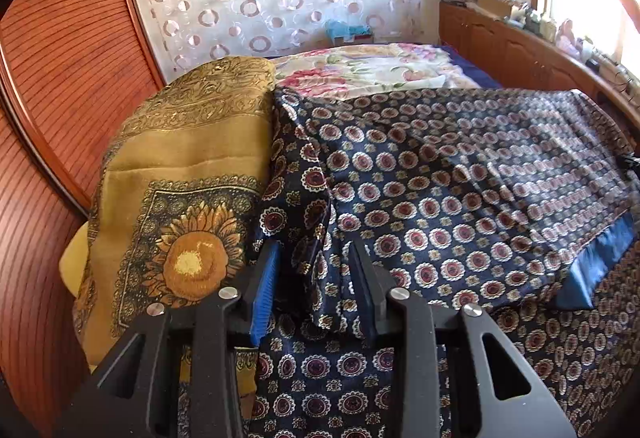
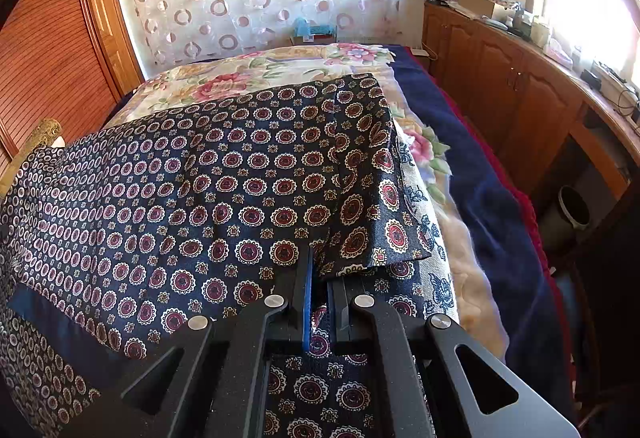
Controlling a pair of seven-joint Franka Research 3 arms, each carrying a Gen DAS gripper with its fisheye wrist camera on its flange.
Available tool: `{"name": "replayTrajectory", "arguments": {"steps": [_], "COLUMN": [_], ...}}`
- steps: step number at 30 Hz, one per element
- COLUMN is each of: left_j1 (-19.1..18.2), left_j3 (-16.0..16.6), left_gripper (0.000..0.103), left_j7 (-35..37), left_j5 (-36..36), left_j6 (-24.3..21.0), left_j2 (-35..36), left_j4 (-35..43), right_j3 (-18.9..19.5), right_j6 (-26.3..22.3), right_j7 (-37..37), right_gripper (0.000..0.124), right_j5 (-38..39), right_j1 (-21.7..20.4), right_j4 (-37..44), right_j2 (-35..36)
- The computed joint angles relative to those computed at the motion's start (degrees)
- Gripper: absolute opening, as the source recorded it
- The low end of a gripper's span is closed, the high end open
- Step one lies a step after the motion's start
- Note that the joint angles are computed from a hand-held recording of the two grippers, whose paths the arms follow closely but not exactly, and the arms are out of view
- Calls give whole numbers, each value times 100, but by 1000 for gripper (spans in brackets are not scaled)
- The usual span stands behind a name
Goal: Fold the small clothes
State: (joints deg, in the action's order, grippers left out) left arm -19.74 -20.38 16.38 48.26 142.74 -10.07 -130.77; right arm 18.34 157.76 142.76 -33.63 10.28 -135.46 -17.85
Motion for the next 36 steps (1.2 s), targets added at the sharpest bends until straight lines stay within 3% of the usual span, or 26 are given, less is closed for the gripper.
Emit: {"name": "replayTrajectory", "arguments": {"steps": [2, 4, 11, 23, 29, 31, 33, 36], "left_j1": [10, 34, 155, 382, 372, 339, 289, 288], "left_j3": [-23, -64, -185, -290, -212, -161, -82, -22], "left_gripper": [6, 4, 3, 3, 4, 5, 22, 25], "left_j7": [-98, -331, -977, -1073, -875, -717, -479, -373], "left_j5": [87, 273, 560, 567, 354, 220, 45, -1], "left_j6": [-3, 85, 595, 825, 744, 675, 693, 869], "left_j2": [-63, -190, -721, -793, -636, -546, -436, -368], "left_j4": [-15, -82, -275, -429, -457, -423, -401, -452], "right_j3": [-2, -2, -3, -23, 69, 20, -28, -26], "right_j6": [0, 2, 1, 127, -145, -151, -121, -168], "right_j7": [1, 6, 21, 3, 139, 148, 158, 201], "right_gripper": [5, 5, 5, 5, 5, 5, 5, 5], "right_j5": [-1, -5, -22, 19, -283, -308, -309, -379], "right_j1": [2, 2, 4, -14, -11, 45, 84, 97], "right_j4": [0, 2, 5, -2, 137, 150, 139, 162], "right_j2": [0, 4, 8, 61, 131, 146, 146, 160]}}
